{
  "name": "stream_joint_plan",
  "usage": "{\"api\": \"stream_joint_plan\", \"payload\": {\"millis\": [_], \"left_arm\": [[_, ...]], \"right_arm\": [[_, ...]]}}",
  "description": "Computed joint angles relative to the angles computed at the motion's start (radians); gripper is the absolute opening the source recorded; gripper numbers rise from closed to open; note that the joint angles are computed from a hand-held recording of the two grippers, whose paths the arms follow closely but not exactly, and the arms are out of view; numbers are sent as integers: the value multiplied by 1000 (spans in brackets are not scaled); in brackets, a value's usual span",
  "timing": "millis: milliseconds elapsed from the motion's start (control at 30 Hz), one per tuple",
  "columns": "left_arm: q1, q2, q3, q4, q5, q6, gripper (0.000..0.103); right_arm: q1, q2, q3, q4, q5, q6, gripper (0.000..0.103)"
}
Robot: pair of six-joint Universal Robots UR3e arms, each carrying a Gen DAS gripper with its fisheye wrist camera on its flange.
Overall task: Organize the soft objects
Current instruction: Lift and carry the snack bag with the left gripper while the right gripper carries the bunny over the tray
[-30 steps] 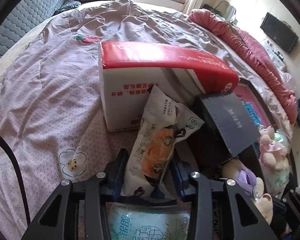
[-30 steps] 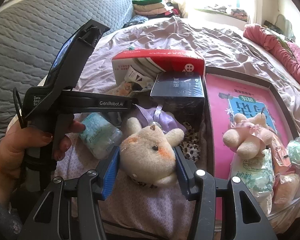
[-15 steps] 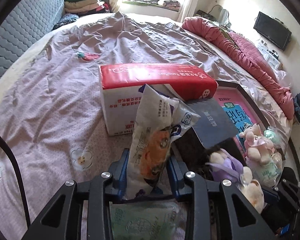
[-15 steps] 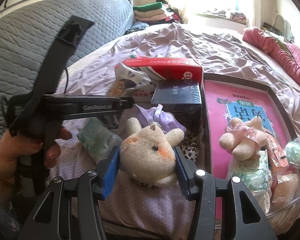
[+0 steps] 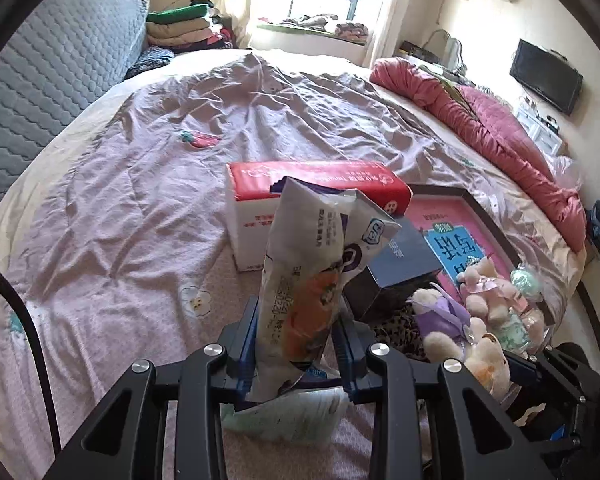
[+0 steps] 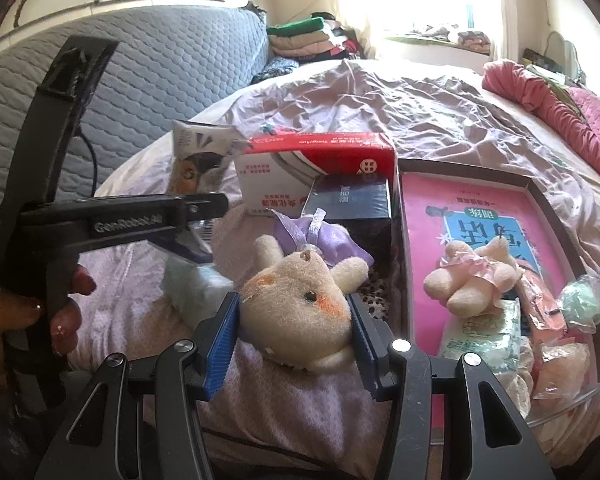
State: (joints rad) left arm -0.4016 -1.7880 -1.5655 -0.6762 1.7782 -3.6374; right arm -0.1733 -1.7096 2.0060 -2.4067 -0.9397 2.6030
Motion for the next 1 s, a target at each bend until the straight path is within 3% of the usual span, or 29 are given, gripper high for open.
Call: {"api": "stream_joint_plan", "payload": {"millis": [367,1000], "left_arm": [[-35,63,-8,-49,45,-51,34],[-193,-15,242,-270,168,-110,34]], "right_arm": [[-62,-84,14,69,68,-24,54],[-190,-213,-41,269,183,-93,54]]}}
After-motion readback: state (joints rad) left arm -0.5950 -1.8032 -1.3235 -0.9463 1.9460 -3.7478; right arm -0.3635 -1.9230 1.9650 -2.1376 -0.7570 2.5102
